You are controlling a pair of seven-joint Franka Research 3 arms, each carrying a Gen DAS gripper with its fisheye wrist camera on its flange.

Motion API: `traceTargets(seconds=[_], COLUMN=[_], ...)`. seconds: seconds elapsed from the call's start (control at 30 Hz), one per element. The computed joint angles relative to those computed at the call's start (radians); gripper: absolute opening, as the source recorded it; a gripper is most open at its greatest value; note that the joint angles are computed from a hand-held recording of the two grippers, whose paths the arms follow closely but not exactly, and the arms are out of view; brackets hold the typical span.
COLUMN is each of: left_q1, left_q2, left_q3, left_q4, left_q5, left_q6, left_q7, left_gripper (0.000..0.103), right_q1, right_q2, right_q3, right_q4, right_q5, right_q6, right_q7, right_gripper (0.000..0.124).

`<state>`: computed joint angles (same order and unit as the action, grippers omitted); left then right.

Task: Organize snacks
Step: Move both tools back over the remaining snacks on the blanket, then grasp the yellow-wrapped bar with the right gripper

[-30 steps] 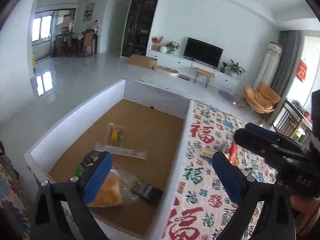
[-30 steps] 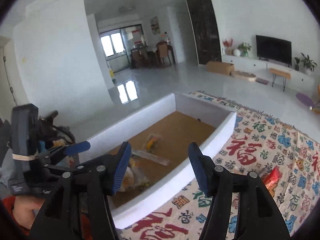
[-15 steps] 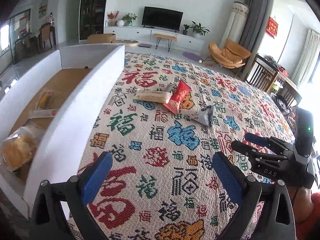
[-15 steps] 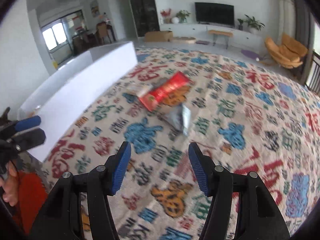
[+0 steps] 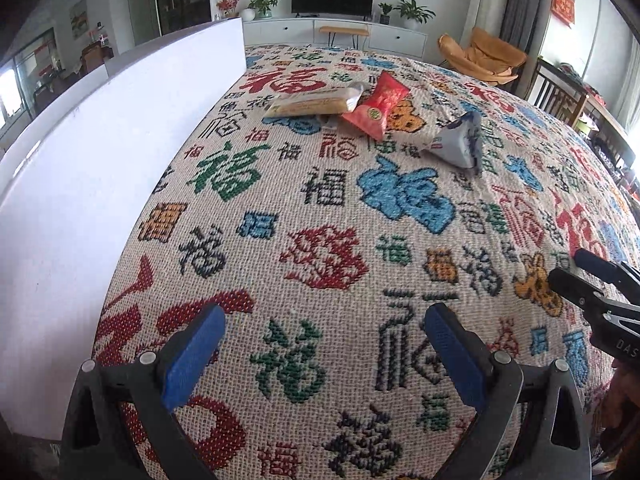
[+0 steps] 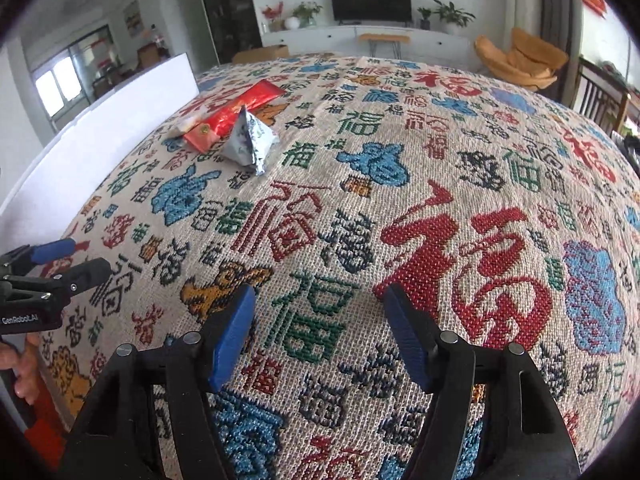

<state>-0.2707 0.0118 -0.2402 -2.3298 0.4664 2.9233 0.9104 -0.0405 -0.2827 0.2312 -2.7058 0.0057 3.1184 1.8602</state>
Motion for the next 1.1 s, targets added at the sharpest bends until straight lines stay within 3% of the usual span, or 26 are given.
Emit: traceTargets(seconds=[0.1, 0.13, 0.23, 0.43, 0.77, 0.9, 1.03, 1.1], left_q1=[0.002, 0.000, 0.003, 0.004, 0.006, 0.006, 0.006, 0.007], left_q2=[0.005, 0.005, 0.001, -0.003, -0.002, -0.002, -0.004, -0.004], left_q3=[0.008, 0.008, 0.007, 0.005, 0.005, 0.005, 0.005, 0.005], left_q4=[0.004, 0.007, -0.002, -0.006, -0.008, -0.008, -0.009, -0.009], left_q5=[0.118, 0.148, 0.139, 0.142, 0.150, 0.151, 0.153, 0.154], left_q6=[-0.009, -0.017, -0.005, -0.007, -0.003, -0.003, -0.001, -0.001], left_q7=[-0.101, -0.121, -0.108, -0.105, -0.112, -0.113, -0.115, -0.116], left_gripper=[0.099, 0.100, 0.103, 0.103, 0.103, 0.103, 0.103, 0.103], right_q1=[-0.147, -0.168, -0.105, -0.062, -0.042, 0.019, 0.124, 0.177], right_q2=[0.004, 0.001, 0.006, 0.001, 0.018, 0.033, 0.043, 0.045], right_q3=[0.151, 0.171, 0.101, 0.055, 0.036, -0.027, -0.126, -0.182], right_q4=[0.031, 0.034, 0.028, 0.023, 0.038, 0.049, 0.118, 0.147], right_q5=[-0.133, -0.171, -0.169, -0.195, -0.225, -0.185, -0.060, 0.043], right_q6=[-0.051, -0.058, -0.049, -0.056, -0.064, -0.069, -0.210, -0.216], right_q7=[0.091, 0.121, 0.118, 0.131, 0.146, 0.077, -0.046, -0.125], right_gripper=[0.081, 0.081, 0.082, 0.084, 0.090, 0.090, 0.088, 0.088])
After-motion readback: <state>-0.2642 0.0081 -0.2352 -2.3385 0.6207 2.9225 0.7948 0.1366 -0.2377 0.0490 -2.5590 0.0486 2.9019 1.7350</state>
